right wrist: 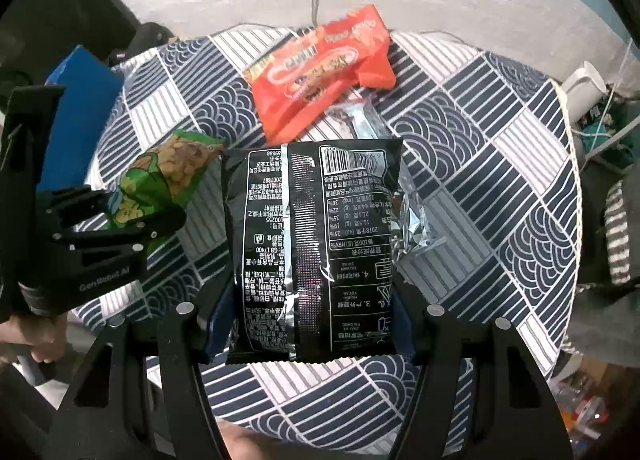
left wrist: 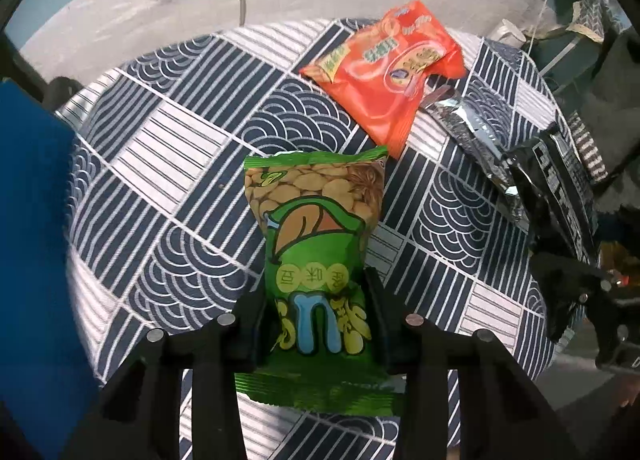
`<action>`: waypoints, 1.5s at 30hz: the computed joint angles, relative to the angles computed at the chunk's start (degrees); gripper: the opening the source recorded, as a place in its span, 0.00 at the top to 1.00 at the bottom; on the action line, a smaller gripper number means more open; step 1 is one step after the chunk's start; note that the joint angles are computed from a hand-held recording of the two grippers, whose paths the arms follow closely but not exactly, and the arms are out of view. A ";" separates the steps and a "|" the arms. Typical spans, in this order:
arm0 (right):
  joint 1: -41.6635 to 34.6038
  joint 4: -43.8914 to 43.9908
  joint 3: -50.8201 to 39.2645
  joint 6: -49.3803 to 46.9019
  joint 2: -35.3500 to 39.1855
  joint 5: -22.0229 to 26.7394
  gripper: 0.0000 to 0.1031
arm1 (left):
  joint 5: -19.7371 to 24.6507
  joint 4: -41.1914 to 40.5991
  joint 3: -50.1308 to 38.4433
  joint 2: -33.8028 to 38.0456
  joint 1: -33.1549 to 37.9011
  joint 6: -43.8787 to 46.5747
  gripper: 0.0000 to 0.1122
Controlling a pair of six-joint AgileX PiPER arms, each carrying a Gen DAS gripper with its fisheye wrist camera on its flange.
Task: Organize snacks
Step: 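Grasp the green peanut bag with the left tool while the right tool grasps the black bag, then carry the green peanut bag and black bag over the cardboard box with both tools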
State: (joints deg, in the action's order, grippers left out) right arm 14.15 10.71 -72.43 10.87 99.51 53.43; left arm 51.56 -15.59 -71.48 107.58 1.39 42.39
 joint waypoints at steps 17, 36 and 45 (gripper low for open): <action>7.03 -3.97 -8.71 6.03 -1.70 2.91 0.37 | 3.86 -4.07 0.88 -9.78 9.64 12.11 0.64; 12.67 -5.48 -23.38 7.53 4.24 6.42 0.37 | 9.20 -8.10 -6.35 -12.14 20.89 18.48 0.64; 15.86 -6.34 -35.88 8.56 10.80 11.36 0.37 | 11.85 -9.97 -10.88 -9.77 25.64 21.30 0.64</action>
